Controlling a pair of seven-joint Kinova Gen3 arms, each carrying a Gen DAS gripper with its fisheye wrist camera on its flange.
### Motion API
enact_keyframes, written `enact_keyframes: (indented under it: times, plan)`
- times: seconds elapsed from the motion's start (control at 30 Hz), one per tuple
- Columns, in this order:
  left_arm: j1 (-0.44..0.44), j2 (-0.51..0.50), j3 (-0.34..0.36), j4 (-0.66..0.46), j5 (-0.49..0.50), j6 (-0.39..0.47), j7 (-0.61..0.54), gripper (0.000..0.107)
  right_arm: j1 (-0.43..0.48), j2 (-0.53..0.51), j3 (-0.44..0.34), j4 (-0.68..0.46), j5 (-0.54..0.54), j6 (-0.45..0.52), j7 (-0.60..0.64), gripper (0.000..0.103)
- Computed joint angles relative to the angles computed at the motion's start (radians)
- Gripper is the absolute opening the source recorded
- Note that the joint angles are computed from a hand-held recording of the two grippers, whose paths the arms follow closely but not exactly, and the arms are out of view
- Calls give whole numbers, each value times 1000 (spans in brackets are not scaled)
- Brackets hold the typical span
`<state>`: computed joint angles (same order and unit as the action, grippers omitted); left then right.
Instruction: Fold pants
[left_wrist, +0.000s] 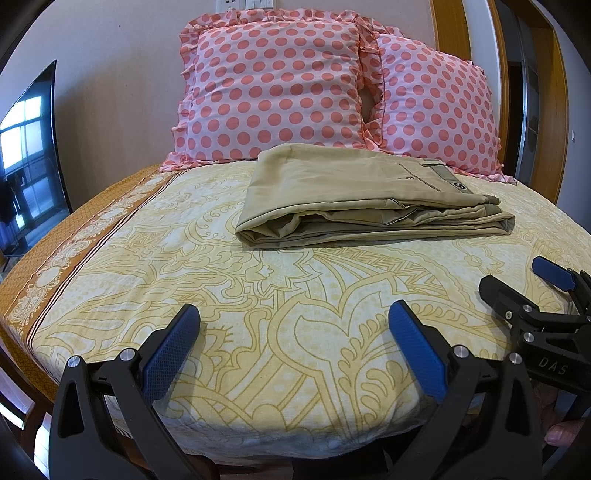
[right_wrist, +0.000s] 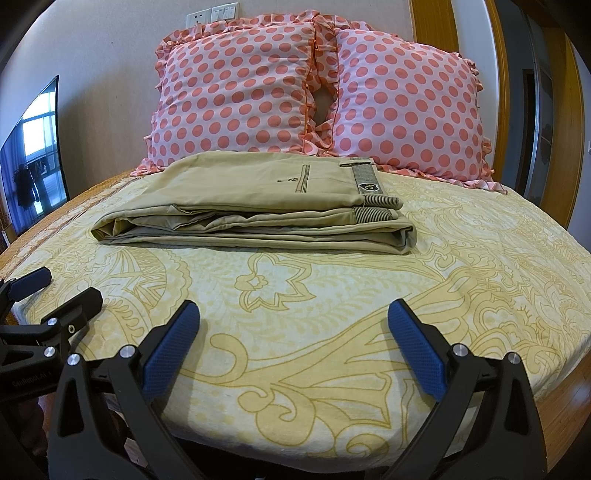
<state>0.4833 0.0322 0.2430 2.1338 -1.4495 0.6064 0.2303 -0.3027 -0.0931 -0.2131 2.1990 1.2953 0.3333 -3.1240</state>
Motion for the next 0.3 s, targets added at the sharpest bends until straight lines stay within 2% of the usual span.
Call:
enact_keyframes:
  times: [0.3]
  plan:
    - [0, 0, 1, -1, 4, 0, -3, 102, -5, 3, 0, 1, 15, 5, -19, 101]
